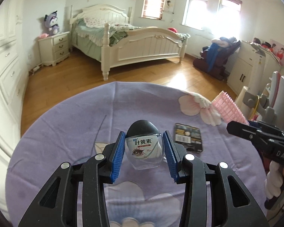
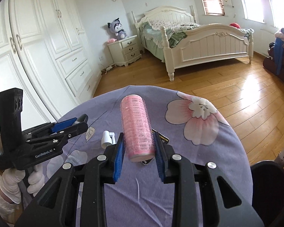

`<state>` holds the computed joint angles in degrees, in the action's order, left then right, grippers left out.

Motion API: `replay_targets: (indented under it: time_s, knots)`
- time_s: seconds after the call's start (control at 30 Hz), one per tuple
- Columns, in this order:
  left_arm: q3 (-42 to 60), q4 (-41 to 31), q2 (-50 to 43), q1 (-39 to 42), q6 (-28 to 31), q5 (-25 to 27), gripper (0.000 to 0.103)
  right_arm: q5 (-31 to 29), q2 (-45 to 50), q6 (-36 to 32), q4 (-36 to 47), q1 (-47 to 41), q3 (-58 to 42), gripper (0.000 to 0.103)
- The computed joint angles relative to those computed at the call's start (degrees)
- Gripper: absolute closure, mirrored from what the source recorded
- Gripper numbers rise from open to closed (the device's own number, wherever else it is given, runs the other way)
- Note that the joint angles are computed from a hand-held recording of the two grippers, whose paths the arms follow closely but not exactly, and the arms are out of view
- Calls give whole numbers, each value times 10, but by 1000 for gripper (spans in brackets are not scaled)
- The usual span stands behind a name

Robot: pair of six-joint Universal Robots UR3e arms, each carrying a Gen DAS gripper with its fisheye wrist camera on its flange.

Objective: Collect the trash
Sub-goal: 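Carry the eye-drop bottle and pink roller over the black bin and release both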

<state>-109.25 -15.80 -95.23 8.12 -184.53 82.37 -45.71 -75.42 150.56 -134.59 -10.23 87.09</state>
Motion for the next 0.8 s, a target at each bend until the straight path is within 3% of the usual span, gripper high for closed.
replay_targets:
  time_s: [0.37, 0.5, 0.8]
  knots:
    - [138, -3, -95, -177, -77, 32, 62, 62, -179, 43, -183, -191, 263, 74]
    - [227, -25, -161, -237, -86, 48, 62, 58, -192, 62, -263, -247, 321, 74]
    - [404, -76, -290, -333, -98, 61, 62, 39, -175, 62, -347, -334, 368, 74]
